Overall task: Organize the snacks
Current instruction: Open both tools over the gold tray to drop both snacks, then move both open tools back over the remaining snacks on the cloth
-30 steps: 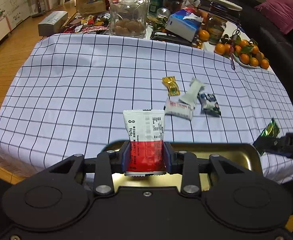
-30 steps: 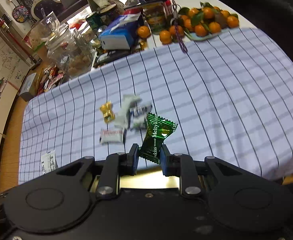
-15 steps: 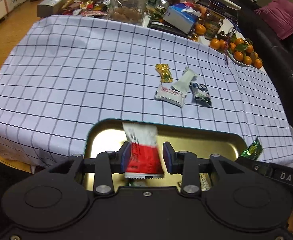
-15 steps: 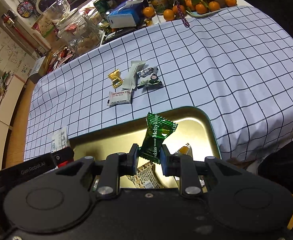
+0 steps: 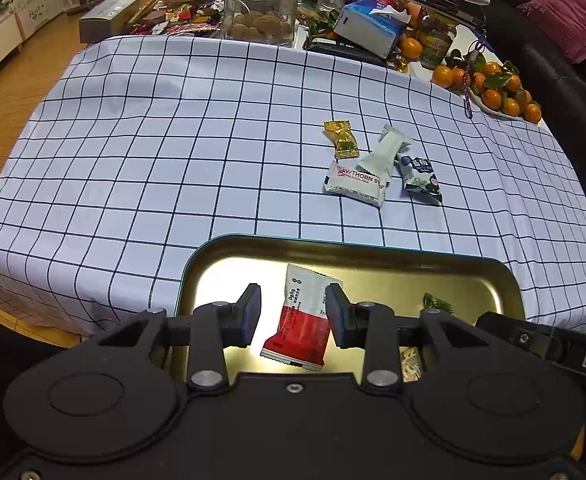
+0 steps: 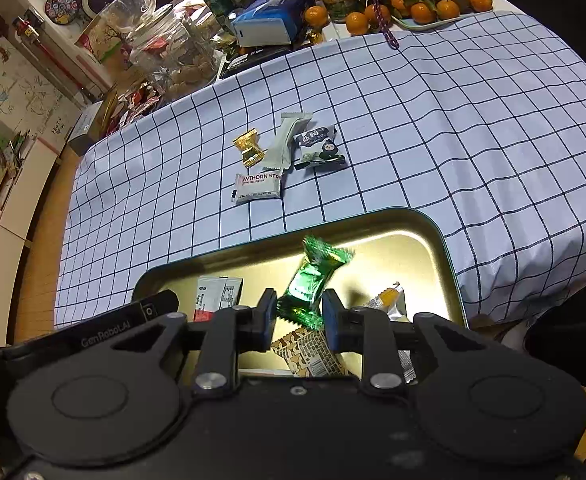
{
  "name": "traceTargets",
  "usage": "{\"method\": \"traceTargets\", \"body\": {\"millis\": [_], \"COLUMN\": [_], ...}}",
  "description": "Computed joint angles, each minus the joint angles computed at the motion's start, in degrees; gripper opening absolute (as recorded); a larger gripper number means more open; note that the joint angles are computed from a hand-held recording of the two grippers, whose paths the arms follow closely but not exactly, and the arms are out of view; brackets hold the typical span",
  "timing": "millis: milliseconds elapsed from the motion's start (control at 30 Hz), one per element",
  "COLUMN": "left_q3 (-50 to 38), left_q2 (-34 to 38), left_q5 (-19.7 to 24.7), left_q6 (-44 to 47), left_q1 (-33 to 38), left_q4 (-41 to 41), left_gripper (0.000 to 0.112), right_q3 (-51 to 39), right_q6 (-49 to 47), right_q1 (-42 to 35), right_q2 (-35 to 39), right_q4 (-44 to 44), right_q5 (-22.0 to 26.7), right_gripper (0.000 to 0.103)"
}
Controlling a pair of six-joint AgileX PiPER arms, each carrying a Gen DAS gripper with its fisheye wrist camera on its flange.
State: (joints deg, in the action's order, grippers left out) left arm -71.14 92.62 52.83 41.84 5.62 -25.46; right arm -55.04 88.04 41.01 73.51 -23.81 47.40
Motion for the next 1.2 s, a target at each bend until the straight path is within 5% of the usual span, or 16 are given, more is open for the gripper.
{"method": "traceTargets", "body": {"millis": [1200], "left_q3": [3.1], "left_q2": [-1.0], "left_q5": [-6.5], "left_q6": [-8.2], "left_q1": [-4.8], "left_q4": [10.3], "left_gripper": [0.044], "right_q3": [-5.2], "right_q6": [-10.4], "right_q1": [-4.2], "right_q2": [8.0], "right_q4": [9.8], "right_q5": [6.5], "right_gripper": [0.034]}}
